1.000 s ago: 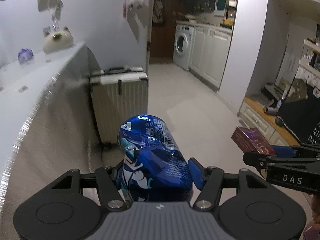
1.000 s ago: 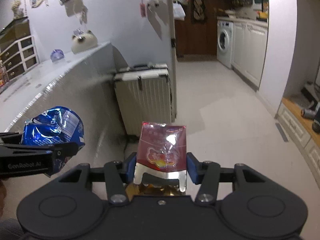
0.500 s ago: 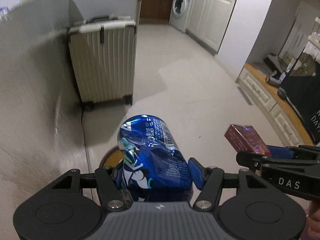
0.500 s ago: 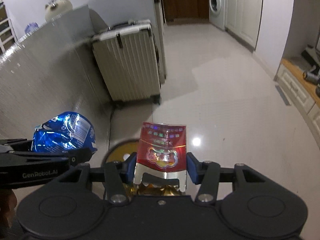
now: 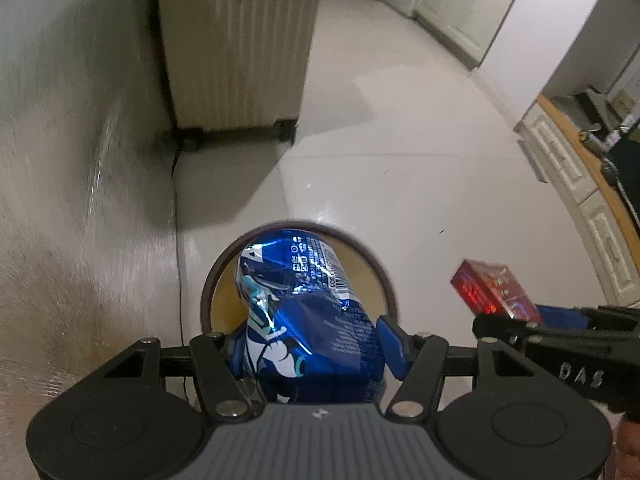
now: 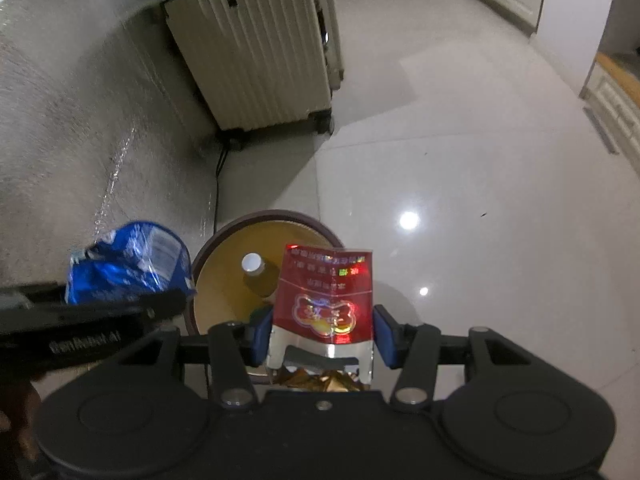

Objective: Collect trash
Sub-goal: 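Carry the blue can and red box with both tools over the wastebasket, then open both tools to drop the can and box into the wastebasket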

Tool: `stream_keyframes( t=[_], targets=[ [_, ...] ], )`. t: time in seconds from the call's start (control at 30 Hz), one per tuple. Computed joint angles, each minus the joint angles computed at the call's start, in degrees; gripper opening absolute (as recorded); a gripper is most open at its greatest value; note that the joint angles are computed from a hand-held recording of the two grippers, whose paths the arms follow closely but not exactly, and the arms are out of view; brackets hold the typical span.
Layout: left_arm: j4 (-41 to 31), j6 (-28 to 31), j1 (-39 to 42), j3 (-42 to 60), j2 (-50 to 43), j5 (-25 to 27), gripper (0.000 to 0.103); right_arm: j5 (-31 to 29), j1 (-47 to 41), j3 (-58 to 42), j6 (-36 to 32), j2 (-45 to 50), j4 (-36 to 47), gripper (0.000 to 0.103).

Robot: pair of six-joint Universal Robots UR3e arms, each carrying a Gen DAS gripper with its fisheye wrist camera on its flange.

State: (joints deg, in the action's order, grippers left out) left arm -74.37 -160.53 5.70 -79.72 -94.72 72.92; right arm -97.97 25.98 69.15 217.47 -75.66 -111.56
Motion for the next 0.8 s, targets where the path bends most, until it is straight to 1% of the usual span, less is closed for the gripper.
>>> stream_keyframes(
  t=[0.17,0.23,0.27,0.3,0.33,0.37,0.4,0.43,0.47,0.53,0.6,0.67,0.8],
  targets=[
    [3.72,0.38,1.67,-3.19,-2.91,0.58,0.063,3.72,-1.26,-2.67,0.15,6.82,-4.14,0.053],
    [5.37,0.11,1.97,-3.74,-4.43,0.42,0.063,5.01,-1.89,-1.08,0.32,8.16,-9.16,0.053],
    [6.00,-0.17,2.14,-3.74,-5.16,0.04,0.063,5.51,-2.32,0.21,0.69,8.35,-11.52,0.056],
    [6.80,-0.30,2.45,-3.94,-5.71,-0.61,0.063,5.95,-2.60,0.69,1.35,8.76,-12.84,0.066],
    [7.50,-0.47,2.74,-4.02,-6.26,-1.33,0.063,6.33,-2.92,0.65,2.00,9.34,-13.46,0.071],
    [7.78,-0.72,2.95,-4.04,-6.63,-1.78,0.063,6.10,-2.90,0.03,2.47,10.01,-13.19,0.075],
    [7.66,-1.04,3.03,-3.71,-7.22,-1.90,0.063,5.60,-2.80,-0.25,2.47,10.23,-12.77,0.075],
    [6.37,-0.98,2.91,-2.75,-7.94,-1.44,0.065,5.19,-2.69,-0.79,2.18,10.66,-12.17,0.075],
    [5.56,-1.05,2.59,-2.10,-8.56,-0.53,0.072,5.02,-2.64,-1.06,1.93,10.93,-11.70,0.075],
    [5.17,-1.01,2.13,-2.16,-8.80,1.28,0.079,5.27,-2.70,-0.79,1.68,10.96,-11.38,0.075],
    [4.29,-0.61,1.90,-2.40,-8.68,2.53,0.080,5.39,-2.70,-0.20,1.36,10.76,-11.24,0.075],
    [3.80,-0.30,1.77,-2.61,-8.64,3.38,0.085,5.44,-2.69,0.15,1.05,10.69,-10.99,0.075],
    [3.79,0.59,1.43,-3.74,-7.56,4.34,0.091,5.36,-2.44,2.11,0.58,9.23,-10.50,0.075]
  ],
)
